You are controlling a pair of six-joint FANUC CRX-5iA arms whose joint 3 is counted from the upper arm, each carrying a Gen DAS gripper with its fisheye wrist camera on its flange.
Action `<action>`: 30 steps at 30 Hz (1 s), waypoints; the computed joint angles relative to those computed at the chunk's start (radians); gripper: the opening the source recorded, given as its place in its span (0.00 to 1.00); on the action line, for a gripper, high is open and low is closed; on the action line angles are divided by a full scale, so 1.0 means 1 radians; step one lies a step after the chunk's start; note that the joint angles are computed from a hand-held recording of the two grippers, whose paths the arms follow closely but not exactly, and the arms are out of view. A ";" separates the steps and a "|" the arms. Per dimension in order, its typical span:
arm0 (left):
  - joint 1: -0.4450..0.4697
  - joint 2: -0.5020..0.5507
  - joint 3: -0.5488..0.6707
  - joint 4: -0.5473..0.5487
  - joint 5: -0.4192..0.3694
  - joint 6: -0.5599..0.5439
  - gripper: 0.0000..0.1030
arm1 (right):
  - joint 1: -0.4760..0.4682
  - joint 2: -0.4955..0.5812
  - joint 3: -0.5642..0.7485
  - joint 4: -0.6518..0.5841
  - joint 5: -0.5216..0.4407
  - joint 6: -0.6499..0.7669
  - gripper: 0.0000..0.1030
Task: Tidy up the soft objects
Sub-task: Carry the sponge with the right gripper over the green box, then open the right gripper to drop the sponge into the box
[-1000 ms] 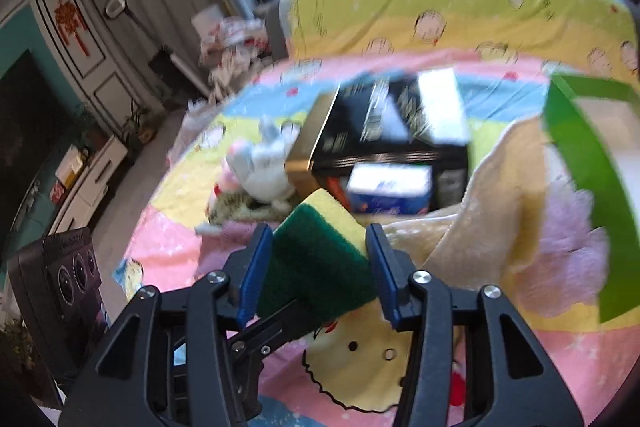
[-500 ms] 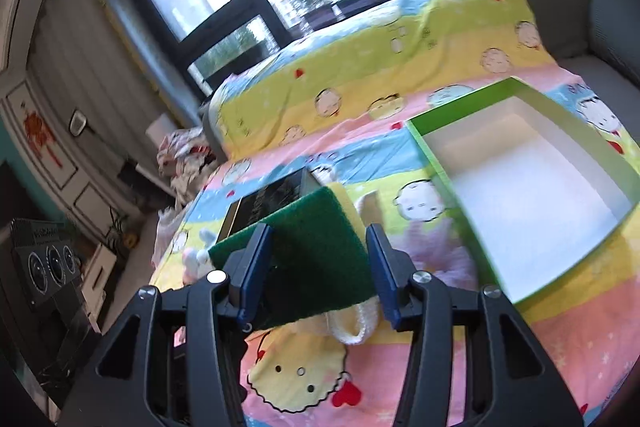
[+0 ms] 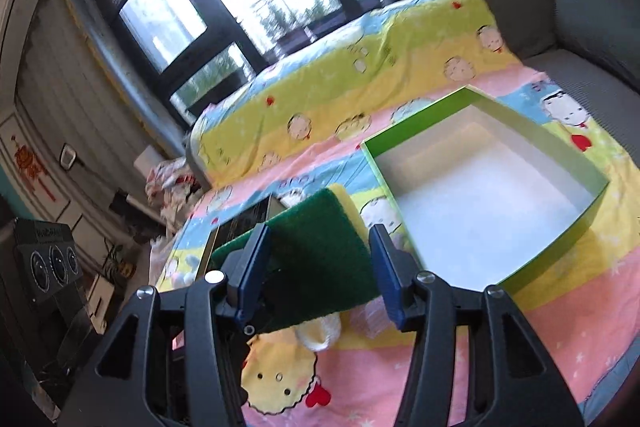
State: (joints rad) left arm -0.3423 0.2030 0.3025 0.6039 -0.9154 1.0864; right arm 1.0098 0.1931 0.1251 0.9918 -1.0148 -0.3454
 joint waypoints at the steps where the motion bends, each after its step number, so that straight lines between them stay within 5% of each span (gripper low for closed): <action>1: -0.008 0.013 0.018 0.002 -0.004 -0.009 0.47 | -0.003 -0.010 -0.015 0.014 -0.001 -0.024 0.49; 13: -0.103 0.271 0.334 0.006 -0.171 -0.028 0.47 | -0.033 -0.109 -0.176 0.059 -0.117 -0.254 0.49; 24: -0.121 0.468 0.585 0.003 -0.352 0.076 0.47 | -0.083 -0.067 -0.127 -0.049 -0.213 -0.164 0.49; 30: -0.100 0.437 0.556 -0.038 -0.343 0.104 0.61 | -0.080 -0.035 -0.096 -0.016 -0.289 -0.152 0.81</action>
